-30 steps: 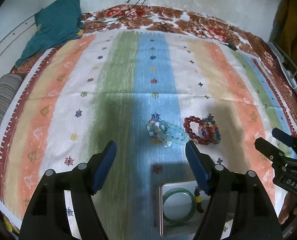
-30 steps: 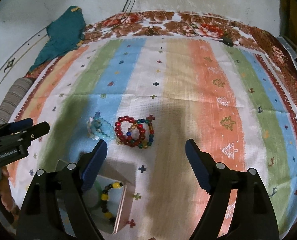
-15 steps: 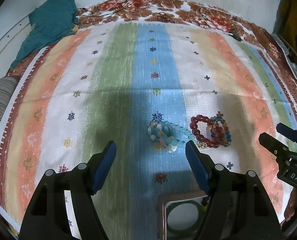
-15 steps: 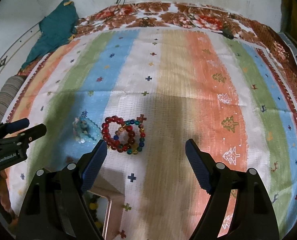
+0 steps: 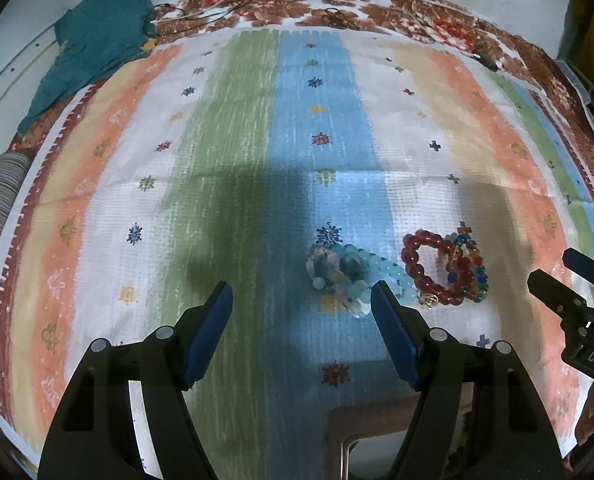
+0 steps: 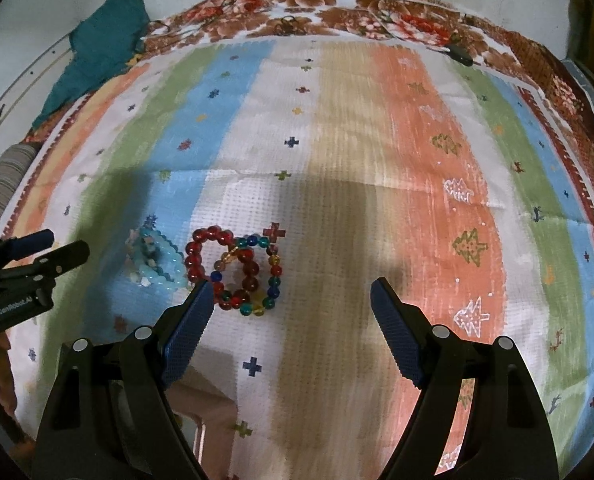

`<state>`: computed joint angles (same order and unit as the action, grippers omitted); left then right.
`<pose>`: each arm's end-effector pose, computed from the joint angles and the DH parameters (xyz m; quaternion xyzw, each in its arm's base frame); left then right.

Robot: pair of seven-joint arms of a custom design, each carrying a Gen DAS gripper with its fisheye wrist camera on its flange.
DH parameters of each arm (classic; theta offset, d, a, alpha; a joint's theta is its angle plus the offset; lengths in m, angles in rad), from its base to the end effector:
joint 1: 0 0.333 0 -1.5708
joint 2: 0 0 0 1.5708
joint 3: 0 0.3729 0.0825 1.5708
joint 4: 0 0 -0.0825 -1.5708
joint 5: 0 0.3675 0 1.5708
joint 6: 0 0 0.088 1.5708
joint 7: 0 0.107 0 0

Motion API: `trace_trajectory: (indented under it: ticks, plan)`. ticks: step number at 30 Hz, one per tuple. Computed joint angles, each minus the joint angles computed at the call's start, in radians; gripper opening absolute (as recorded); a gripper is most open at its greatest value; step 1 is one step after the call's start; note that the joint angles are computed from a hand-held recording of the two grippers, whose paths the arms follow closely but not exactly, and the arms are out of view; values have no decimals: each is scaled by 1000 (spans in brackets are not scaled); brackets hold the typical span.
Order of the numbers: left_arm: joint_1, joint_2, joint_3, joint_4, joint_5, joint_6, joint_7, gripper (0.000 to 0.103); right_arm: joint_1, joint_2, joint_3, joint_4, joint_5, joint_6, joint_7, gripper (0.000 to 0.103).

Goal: Organize jewelry
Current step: 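Move both tools toward the pale bead bracelet and the multicolour bracelet, then grasp the pale blue-white bead bracelet with the left tool while the right tool grasps the multicolour bracelet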

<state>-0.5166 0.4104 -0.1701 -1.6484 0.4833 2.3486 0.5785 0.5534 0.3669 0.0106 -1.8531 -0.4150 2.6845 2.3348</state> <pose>0.5595 -0.4254 0.4696 -0.7036 0.6763 -0.1548 0.1536 0.5669 0.3727 0.4367 -0.7254 0.6373 -0.1557 0.2082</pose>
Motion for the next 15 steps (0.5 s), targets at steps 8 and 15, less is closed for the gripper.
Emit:
trace_trajectory:
  ticks: [8,15]
  plan:
    - [6,42,0,39,-27,-7,35,71,-16,42,9,41,55,-18,-39,81]
    - [10,75,6,68,-60,-8,68,70,-12,82,3,90,75,-48,-73,81]
